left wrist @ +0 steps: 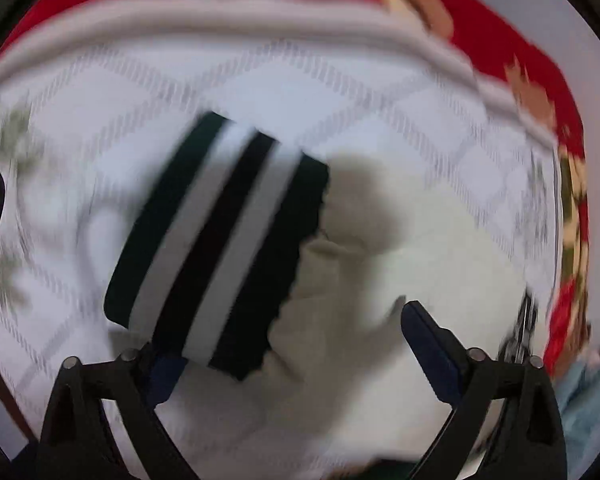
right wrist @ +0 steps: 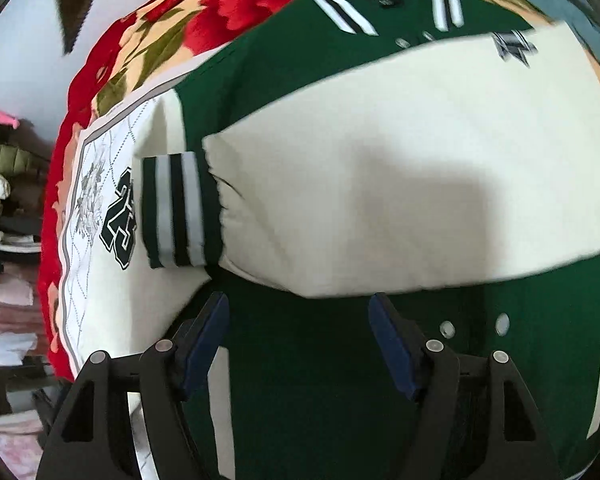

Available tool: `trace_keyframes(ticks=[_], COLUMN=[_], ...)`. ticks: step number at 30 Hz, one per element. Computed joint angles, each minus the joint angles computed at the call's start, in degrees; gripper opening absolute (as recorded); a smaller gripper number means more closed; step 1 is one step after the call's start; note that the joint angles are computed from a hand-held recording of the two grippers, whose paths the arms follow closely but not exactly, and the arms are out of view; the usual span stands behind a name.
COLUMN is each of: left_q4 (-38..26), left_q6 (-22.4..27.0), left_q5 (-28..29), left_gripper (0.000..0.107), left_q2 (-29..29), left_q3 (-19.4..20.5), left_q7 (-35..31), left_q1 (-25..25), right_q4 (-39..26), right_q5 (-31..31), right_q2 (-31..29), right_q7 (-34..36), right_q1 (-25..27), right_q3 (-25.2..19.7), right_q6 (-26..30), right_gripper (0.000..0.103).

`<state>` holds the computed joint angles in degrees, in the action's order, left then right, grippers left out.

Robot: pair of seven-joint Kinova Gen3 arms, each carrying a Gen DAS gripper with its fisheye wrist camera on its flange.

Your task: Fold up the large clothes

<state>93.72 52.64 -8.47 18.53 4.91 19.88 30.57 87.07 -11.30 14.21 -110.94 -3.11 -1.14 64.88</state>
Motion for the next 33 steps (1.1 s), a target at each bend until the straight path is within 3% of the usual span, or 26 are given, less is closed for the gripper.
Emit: trace_keyframes(ticks=[1, 3, 6, 9, 11, 12, 13, 14, 16, 19, 22, 25, 28, 31, 32, 33], left_q4=[-1.9, -6.8, -14.1, -18.1, -20.7, -22.8, -25.5, -27.5, -32.0, -33.8, -36.8, -40.5, -47.4, -55.4, -58.0, -60.7], left_q6=[2.3, 7.0, 13.0, 15.2, 16.1, 17.1, 18.2, 19.1, 21.0, 23.0, 25.3, 27.9, 32.1, 35.3, 35.9, 36.3], left_q5=[-1.3, -4.6, -8.6, -9.7, -12.4, -13.0, -14.6, -15.2, -17.2, -19.1, -21.0, -22.3, -24.2, -29.6, -30.6, -30.6], left_gripper=[0.073, 0.026, 0.02, 0.017, 0.017, 0.017, 0.017, 0.017, 0.016, 0.016, 0.016, 0.016, 0.015, 0.015, 0.014, 0.014], left_q2=[1.1, 3.8, 7.3, 8.5, 8.8, 9.3, 10.1, 10.8, 12.6, 12.1, 12.7, 13.5, 16.1, 19.3, 20.5, 21.6], left_q3=[-1.4, -2.5, -1.5, -7.7, -9.5, -9.7, -9.6, -10.2, -11.5, -13.1, -13.6, -14.2, -13.9, -9.9, -9.5, -9.8], left_q7=[-0.8, -4.9, -11.2, -17.0, -21.1, -23.1, -25.4, -27.8, -32.4, -37.0, -39.9, -42.4, -45.6, -49.7, -51.3, -53.2], left_q1=[0.6, 0.5, -2.2, 0.3, 0.4, 0.3, 0.4, 0.8, 2.4, 5.0, 6.8, 8.8, 10.6, 12.1, 12.9, 13.6], right_q4=[-1.0, -3.6, -7.5, -10.8, -12.9, -13.4, -13.8, -15.1, -17.8, -21.3, -23.9, -21.9, -16.3, -13.5, -12.4, -11.5], right_q5=[0.6, 2.8, 5.3, 6.9, 7.8, 9.4, 10.1, 11.5, 15.3, 14.2, 7.5, 0.6, -3.6, -1.2, -0.6, -0.9], right_q2=[0.2, 1.4, 3.6, 6.0, 8.5, 9.1, 9.4, 10.4, 12.1, 14.7, 17.8, 17.5, 12.6, 7.1, 5.4, 4.0], right_q7=[0.2, 0.1, 0.9, 1.8, 1.7, 0.7, 0.5, 0.3, -2.0, -4.6, -2.2, 0.0, 2.1, 0.8, 0.3, 0.3], right_q1=[-0.3, -1.3, -1.7, -4.4, -6.3, -7.7, -8.0, -9.1, -13.2, -13.9, -7.7, 0.3, 3.3, 0.2, 0.6, 1.0], right_q3=[-0.2, -1.8, -4.6, -3.9, -3.8, -3.3, -3.7, -3.8, -1.9, -1.3, -5.7, -11.7, -11.1, -5.4, -5.1, -4.5], right_q6=[0.6, 1.1, 2.0, 2.6, 1.8, 0.9, -0.4, -0.9, -1.1, -0.5, 1.7, 0.9, -2.1, -0.9, -0.7, -0.5], right_gripper=[0.074, 0.074, 0.074, 0.074, 0.072, 0.045, 0.012, 0.003, 0.004, 0.004, 0.004, 0.009, 0.026, 0.055, 0.07, 0.077])
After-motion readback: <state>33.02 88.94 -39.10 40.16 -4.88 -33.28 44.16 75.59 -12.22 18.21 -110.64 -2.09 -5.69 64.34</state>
